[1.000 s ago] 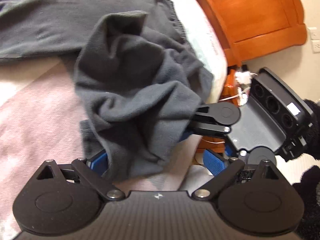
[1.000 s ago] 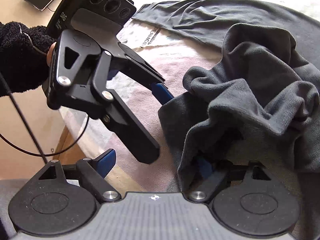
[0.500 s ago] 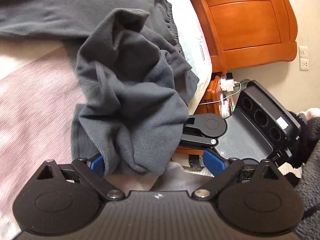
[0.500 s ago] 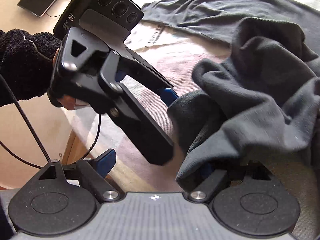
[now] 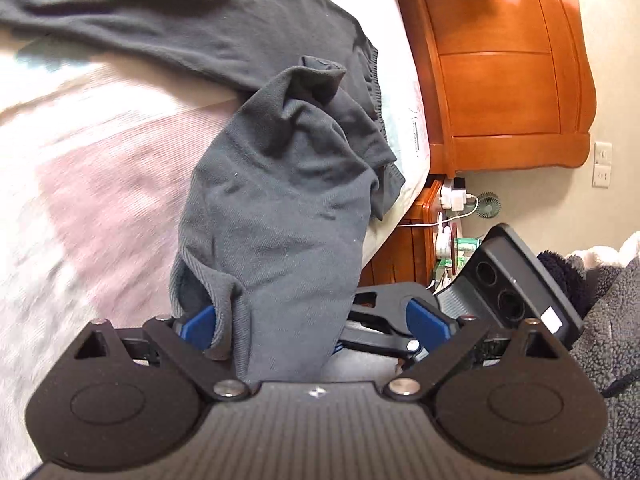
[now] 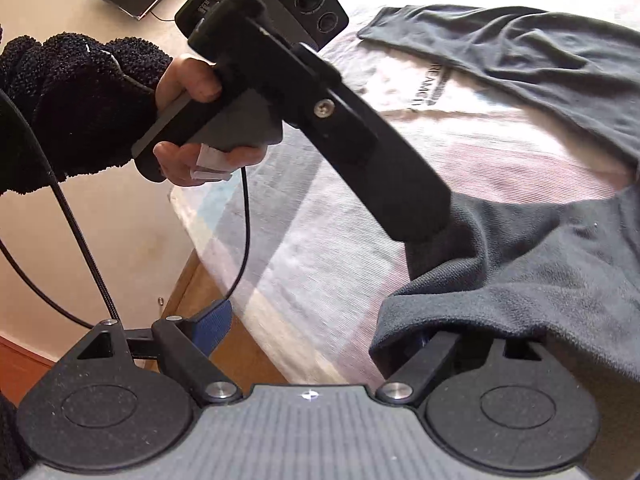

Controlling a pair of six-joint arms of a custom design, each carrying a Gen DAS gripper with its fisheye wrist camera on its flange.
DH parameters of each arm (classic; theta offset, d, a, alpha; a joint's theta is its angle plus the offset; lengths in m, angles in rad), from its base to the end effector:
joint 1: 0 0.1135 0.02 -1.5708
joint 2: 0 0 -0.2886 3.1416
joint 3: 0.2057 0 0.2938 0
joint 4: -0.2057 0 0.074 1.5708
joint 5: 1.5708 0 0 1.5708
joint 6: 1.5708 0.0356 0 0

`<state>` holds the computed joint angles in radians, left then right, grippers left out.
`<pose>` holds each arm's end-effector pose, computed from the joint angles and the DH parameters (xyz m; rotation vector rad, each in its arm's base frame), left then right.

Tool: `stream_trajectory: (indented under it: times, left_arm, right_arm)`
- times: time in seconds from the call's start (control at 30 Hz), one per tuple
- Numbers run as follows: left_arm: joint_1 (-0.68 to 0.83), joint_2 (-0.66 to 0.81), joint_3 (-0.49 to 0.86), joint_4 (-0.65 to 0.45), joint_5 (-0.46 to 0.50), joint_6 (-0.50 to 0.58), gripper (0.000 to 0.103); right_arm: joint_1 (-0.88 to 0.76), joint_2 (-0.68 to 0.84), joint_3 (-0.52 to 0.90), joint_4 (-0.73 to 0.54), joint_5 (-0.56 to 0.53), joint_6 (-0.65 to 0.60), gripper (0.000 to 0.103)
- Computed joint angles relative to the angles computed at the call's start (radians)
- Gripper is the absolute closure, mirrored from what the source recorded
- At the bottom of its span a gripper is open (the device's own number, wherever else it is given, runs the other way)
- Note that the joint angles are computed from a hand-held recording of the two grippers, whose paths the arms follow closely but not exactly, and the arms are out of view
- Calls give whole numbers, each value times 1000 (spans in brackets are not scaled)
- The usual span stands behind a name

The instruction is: Fold clothes

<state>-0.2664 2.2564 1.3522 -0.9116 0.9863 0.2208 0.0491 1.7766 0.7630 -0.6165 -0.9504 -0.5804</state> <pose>0.3829 -0.1353 0.0571 -0.4526 -2.5224 1.3668 0.2746 0.0425 0.0891 -0.7777 2.5186 1.3290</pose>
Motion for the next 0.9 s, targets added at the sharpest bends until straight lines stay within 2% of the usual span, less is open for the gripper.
stream_trajectory:
  times: [0.1,0.23,0.33,0.4,0.7,0.9]
  left_arm:
    - [47,-28,-41,-21,10,12,7]
    - [113,-86,-93,-48,-27,48,7]
    - [155,-138,-151,-31,-44,33,7]
    - [234,-143,-148,-100,-68,113,7]
    - [423,-190,-190,-200,-134,265,7]
    - [512,-203,-214,-237,-168,328,7]
  right_arm:
    - [84,-1,-5,79,-33,116,14]
    - [195,13,0,189,-77,276,14]
    - [281,25,10,280,-95,390,14]
    - [337,31,19,339,-97,454,14]
    - [538,83,68,615,-105,754,14]
    - [625,134,114,697,-100,857,13]
